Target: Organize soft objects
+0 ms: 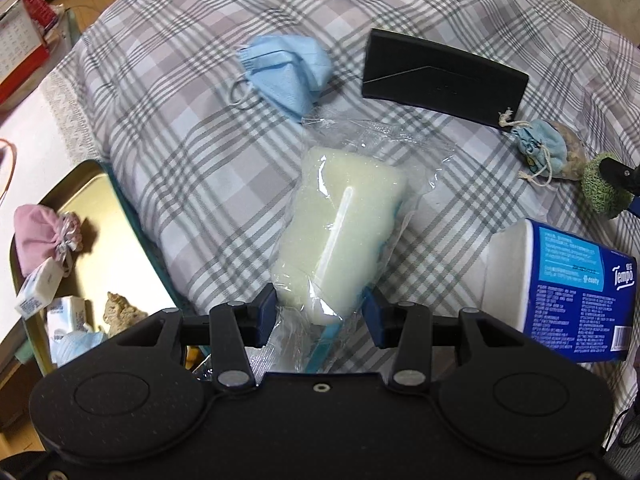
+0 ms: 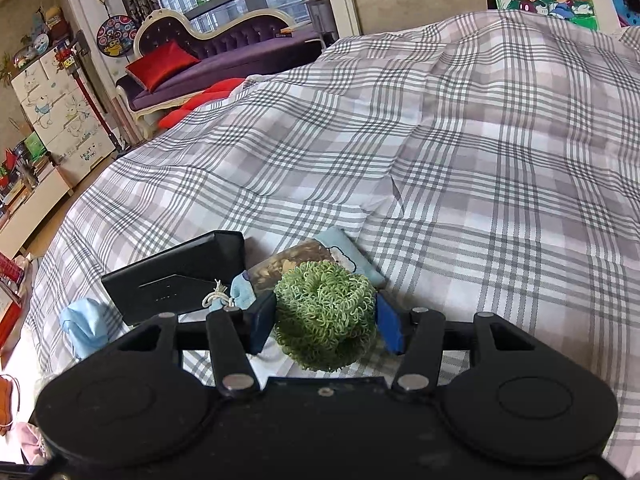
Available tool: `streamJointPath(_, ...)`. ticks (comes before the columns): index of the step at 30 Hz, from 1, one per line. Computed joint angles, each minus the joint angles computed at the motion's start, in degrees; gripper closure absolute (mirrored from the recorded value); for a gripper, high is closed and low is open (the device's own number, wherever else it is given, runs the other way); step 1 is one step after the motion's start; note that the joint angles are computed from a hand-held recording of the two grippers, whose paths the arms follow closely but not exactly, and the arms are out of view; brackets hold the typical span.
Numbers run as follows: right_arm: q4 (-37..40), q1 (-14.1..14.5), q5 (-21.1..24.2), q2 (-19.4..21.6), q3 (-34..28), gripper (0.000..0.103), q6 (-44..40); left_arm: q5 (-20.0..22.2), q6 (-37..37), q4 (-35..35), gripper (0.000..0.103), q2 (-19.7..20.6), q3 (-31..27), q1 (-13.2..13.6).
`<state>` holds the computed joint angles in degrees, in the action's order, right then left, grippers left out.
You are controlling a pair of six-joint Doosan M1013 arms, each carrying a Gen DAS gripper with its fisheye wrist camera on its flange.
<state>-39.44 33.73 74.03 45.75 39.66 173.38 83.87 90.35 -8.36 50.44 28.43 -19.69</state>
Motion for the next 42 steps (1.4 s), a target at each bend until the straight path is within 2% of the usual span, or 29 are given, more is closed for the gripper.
streamJointPath(7, -1.55, 0.18, 0.07, 0.09, 0.06, 0.050, 1.55, -1.89, -2.77, 0.48, 0.058, -2.10, 3.58, 1.65)
streamJointPath(24, -3.84, 0.55, 2.02, 2.59, -3.10, 0.050, 2.79, -8.15, -11.55, 5.03, 0.058, -6.99, 14.29, 7.83)
streamJointPath(32, -8.95, 1.79, 5.72, 5.99, -8.41, 0.050, 0.10, -12.83, -14.58, 8.99, 0.058, -7.95, 17.98, 9.85)
streamJointPath(37, -14.40, 2.98, 7.76, 8.76, -13.67, 0.050, -3.31, -14.77, -15.28, 7.13, 0.058, -7.70, 18.76, 11.03)
streamJointPath(42, -11.78, 3.38, 8.48, 11.59, -21.31, 0.050, -7.03, -15.58, -13.68, 5.17, 0.058, -8.00, 19.86, 11.70)
